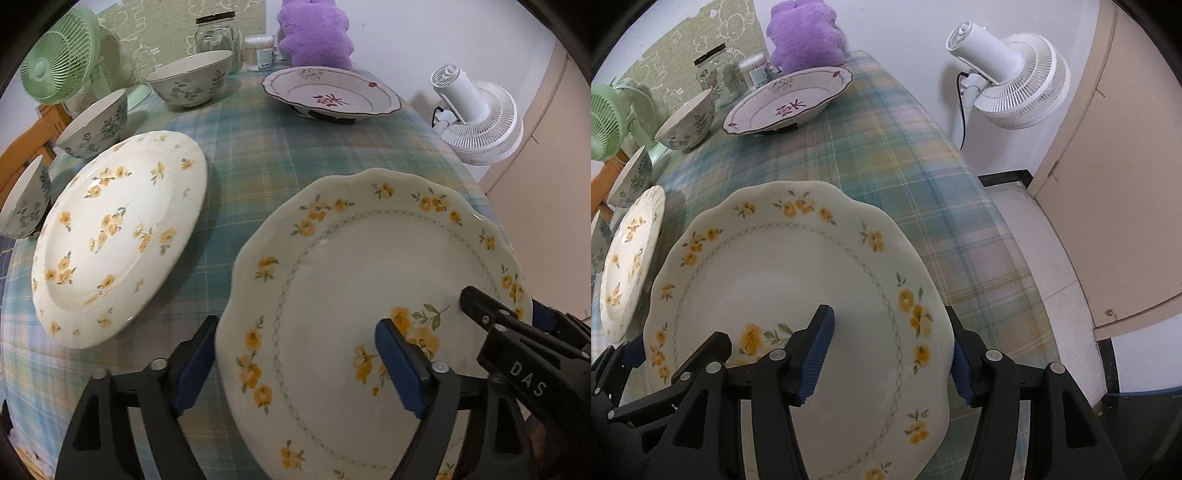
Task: Organize plates and bowls
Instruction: 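Lower the scalloped plate onto the tablecloth and open both grippers, then close both grippers on the rim of the beaded-rim flower plate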
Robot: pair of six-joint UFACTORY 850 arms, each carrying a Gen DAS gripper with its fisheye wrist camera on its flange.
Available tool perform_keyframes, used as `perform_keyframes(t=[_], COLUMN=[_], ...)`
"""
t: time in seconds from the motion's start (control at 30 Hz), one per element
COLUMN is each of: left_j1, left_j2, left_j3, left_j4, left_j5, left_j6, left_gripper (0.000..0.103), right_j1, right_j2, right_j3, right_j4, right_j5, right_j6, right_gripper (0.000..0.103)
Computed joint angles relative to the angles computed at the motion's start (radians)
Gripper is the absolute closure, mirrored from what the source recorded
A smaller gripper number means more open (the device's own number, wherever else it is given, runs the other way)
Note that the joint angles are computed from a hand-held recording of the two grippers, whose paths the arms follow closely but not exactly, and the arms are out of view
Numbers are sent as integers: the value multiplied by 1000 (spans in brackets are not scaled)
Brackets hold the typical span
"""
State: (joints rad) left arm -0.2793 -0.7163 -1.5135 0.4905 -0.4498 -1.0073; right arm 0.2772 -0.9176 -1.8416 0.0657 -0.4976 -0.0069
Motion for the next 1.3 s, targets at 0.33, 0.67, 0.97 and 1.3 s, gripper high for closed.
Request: perform_keyframes(t=[0.33, 0.67, 0.97, 1.3], left_j1=[2, 22, 86, 193], left_j2=[105, 232, 343, 409], left_j3=[99, 231, 366, 446], left_j4=[104, 343, 483, 524], left_j5=[36, 72, 114, 170], left_j6=[-97, -279, -396, -343], left_gripper=[1, 1, 3, 7], right_j1=[7, 66, 151, 256], right_j2=[99, 202, 255, 245], right_j3=[98, 201, 248, 216], right_j4=[-74, -87, -213, -400], right_j5=[72, 173, 197, 179], right_j6=[93, 115, 298, 545], right_gripper=[21, 21, 21, 21])
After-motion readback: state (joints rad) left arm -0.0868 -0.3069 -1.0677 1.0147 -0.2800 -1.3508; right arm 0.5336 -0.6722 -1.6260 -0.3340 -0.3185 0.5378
